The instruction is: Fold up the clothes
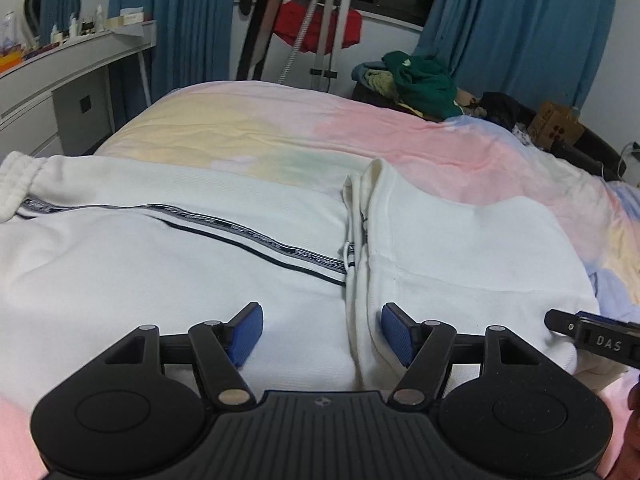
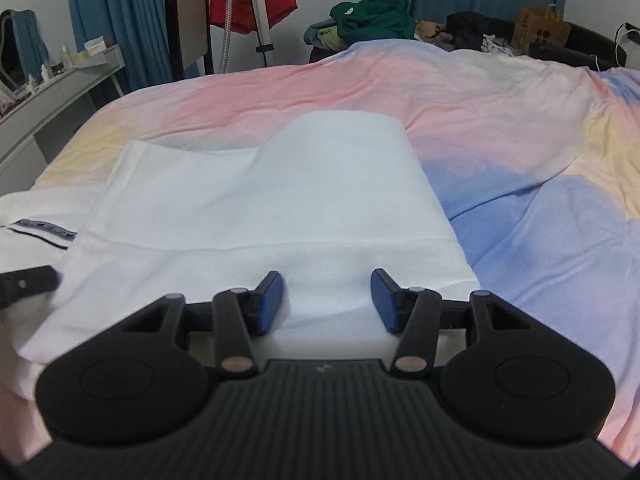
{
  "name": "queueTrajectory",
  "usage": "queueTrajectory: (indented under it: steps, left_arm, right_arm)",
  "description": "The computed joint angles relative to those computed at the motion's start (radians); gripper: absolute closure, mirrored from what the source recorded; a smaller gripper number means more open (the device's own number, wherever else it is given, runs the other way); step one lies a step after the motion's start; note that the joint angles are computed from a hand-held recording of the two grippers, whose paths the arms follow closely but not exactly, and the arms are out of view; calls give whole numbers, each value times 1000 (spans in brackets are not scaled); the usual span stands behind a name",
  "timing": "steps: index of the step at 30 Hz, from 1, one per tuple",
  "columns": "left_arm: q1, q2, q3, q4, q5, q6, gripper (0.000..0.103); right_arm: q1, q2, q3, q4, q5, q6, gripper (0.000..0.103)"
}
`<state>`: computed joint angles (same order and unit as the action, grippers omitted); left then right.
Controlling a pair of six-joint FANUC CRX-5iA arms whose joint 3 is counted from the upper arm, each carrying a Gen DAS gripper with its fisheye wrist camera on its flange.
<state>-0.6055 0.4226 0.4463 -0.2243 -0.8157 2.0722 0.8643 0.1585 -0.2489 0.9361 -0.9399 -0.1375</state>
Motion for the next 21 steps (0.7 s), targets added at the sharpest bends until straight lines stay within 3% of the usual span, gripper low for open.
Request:
queueTrajectory:
  steps: [4,11,21]
  left_arm:
    - [-20,-54,-18,-105,-62,121,26]
    - [-13,-130,-39,-242,-183,452,15]
    - [76,-248,-199,-175,-127,715,13]
  right_arm:
    - [-4,-6,-12,20,7,-25,51]
    - [-3,-36,-44,43,37,-60,51]
    - [15,-45,-50,81,79,-33,50]
